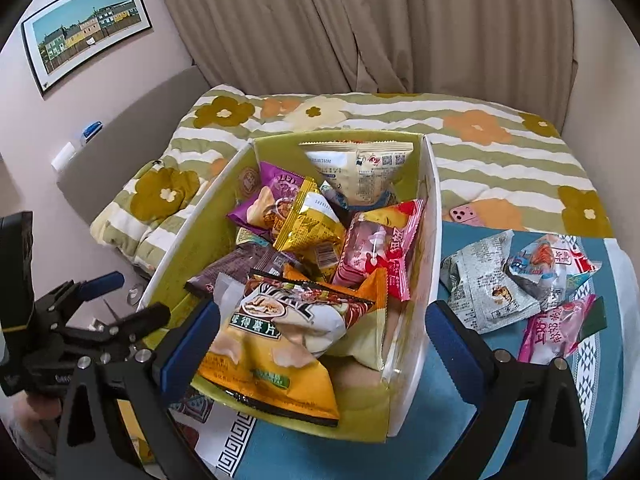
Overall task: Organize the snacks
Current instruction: 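Withdraw both tools from the box toward the remaining snacks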
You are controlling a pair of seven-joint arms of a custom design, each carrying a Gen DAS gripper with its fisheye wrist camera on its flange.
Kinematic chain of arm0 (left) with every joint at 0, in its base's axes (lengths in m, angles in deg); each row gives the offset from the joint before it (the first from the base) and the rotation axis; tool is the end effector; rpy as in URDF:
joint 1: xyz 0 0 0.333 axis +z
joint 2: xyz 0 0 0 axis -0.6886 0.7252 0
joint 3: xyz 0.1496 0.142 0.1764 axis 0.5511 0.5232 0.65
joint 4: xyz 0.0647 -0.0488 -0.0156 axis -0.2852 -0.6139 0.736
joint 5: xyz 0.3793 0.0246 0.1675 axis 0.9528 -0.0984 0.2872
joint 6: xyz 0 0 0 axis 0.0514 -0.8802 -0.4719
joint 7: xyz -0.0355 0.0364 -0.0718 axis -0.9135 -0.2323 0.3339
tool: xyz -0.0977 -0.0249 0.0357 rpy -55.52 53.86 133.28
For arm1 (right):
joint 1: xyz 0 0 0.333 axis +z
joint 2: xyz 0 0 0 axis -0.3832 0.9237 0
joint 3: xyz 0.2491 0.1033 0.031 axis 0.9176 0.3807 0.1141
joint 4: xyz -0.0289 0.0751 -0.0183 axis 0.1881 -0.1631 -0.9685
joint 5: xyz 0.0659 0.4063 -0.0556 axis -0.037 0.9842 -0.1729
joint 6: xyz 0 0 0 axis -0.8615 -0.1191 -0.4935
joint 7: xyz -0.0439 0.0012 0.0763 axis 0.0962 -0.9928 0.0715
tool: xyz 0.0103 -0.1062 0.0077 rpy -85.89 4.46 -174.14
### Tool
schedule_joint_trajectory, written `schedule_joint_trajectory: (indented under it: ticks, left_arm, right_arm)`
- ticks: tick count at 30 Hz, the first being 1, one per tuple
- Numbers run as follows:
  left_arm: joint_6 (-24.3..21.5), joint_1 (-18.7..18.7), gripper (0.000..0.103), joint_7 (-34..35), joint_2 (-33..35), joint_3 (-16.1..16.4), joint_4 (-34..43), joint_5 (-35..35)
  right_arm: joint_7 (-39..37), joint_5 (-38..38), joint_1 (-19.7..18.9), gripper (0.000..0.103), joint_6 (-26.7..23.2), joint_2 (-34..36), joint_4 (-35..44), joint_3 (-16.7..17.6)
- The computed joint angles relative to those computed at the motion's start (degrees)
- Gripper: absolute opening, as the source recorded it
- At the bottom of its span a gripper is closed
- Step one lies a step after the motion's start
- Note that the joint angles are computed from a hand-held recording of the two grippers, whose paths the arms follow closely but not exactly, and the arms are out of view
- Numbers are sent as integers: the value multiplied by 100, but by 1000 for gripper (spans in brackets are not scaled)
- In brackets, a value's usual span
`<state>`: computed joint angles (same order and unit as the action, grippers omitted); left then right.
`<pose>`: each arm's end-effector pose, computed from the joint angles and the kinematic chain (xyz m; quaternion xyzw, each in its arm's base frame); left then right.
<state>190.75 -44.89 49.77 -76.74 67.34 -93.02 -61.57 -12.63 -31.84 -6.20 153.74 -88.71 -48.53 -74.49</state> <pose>0.4793 -0.0900 0.4781 -0.7668 0.5521 -0.2236 0.2391 0.5630 0.1837 0.4706 -0.8075 0.4654 -0.0704 0.3555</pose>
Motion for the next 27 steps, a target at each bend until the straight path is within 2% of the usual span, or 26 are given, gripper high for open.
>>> schedule_joint_trajectory:
  ticks: [5,13,20,27]
  left_arm:
    - [-410,101,102,-652,-110,-356,204,339]
    - [-703,-146,103,-1610,152,-747,755,839]
    - [-1024,-469,103,-2481,856,-1102,1619,1530]
    - [-1422,-993,103,-3192,1744,-1217,2558,2197]
  right_arm:
    - [-554,456,-69,102,-388,-50,72,-131]
    - [-1272,856,-379,102,-757,-459,-55,-459]
    - [-1757,995,-775,102,-1025,-669,-145,-800]
    - [-2271,1061,-1212,102,-1306,-581,47,-1071]
